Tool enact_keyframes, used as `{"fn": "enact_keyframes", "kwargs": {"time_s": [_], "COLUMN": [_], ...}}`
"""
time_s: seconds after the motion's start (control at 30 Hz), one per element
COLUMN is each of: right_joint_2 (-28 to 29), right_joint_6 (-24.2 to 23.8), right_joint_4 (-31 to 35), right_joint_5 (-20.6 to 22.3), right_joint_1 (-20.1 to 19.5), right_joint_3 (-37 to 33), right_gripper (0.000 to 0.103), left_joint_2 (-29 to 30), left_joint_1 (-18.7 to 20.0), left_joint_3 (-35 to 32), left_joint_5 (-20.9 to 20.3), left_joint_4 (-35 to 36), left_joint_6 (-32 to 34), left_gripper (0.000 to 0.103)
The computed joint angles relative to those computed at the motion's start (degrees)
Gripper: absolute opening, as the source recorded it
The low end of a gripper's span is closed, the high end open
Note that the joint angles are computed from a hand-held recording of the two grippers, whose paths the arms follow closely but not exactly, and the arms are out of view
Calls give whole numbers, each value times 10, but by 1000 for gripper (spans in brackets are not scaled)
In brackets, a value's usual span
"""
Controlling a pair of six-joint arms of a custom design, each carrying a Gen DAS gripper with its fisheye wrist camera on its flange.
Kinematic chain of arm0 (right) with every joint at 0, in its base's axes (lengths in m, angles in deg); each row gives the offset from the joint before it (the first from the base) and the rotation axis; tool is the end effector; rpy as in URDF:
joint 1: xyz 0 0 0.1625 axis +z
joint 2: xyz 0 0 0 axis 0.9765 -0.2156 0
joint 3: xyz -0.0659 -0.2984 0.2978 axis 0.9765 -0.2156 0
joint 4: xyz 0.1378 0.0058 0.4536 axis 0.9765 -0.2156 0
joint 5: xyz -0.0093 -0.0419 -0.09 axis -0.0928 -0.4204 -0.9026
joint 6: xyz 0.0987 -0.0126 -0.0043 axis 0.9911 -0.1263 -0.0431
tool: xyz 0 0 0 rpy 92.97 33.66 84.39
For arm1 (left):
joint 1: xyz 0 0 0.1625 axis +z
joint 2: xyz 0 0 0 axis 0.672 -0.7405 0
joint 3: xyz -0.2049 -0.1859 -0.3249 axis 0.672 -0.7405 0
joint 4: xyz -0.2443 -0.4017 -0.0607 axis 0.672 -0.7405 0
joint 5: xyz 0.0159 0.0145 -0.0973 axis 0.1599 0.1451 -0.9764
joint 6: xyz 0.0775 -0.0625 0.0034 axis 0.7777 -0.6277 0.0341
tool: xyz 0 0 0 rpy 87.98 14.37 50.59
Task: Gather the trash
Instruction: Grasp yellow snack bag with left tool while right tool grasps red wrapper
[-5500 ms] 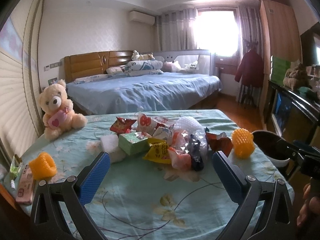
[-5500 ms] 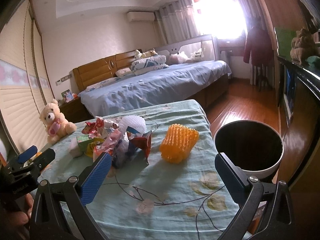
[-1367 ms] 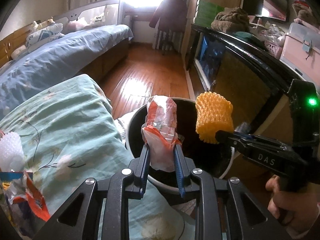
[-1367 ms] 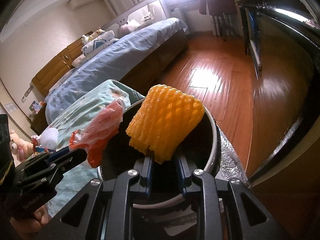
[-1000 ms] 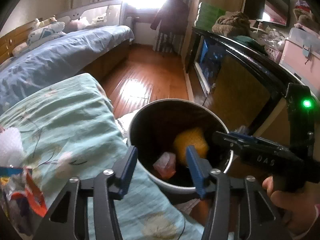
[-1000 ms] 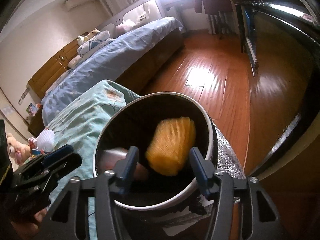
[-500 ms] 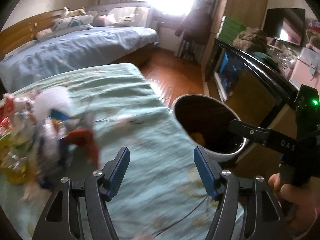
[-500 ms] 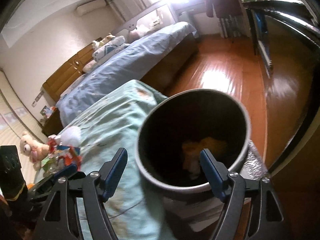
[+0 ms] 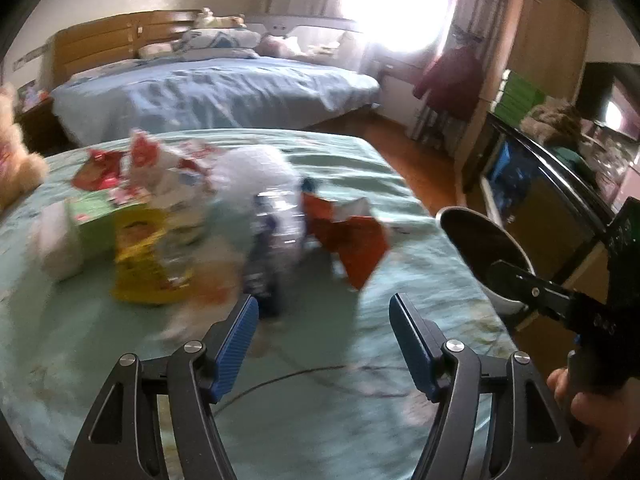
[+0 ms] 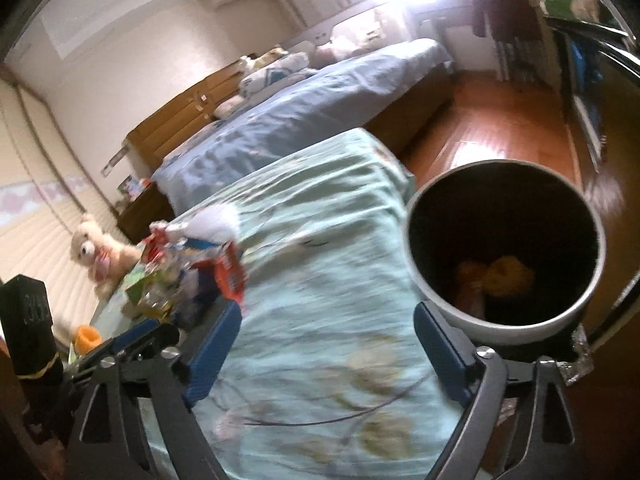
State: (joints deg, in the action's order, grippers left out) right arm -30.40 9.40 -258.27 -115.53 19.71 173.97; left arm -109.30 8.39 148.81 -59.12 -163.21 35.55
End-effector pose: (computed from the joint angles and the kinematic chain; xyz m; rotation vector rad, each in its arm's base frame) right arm 0.1491 -0.5253 0.2522 -0.1867 -2.4334 1.1799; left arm -0.2815 -0.6110 0.1472 1.0525 2.5983 -0.6485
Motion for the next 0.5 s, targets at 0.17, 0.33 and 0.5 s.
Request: {"fn": "enact_keyframes", "kwargs": {"time_s": [0.17, 0.33, 0.5], "right_joint_2": [30, 48, 66], "right_joint_6": [-17, -18, -30], "right_joint_4": [12, 34, 30], "right_joint_5": [6, 20, 17], "right_joint_1": [11, 12, 13], "right_joint_3": [-19, -34, -46], "right_gripper": [96, 96, 96], "left_joint_2": [-26, -44, -48], "left_joint_1": [3, 7, 9], "left_joint_3": [21, 29, 27], "left_joint_5": [24, 44, 69], "left_joint_4": [-8, -5, -3], "left_joint_6": [-22, -41, -64], "left_gripper": [71, 72, 72]}}
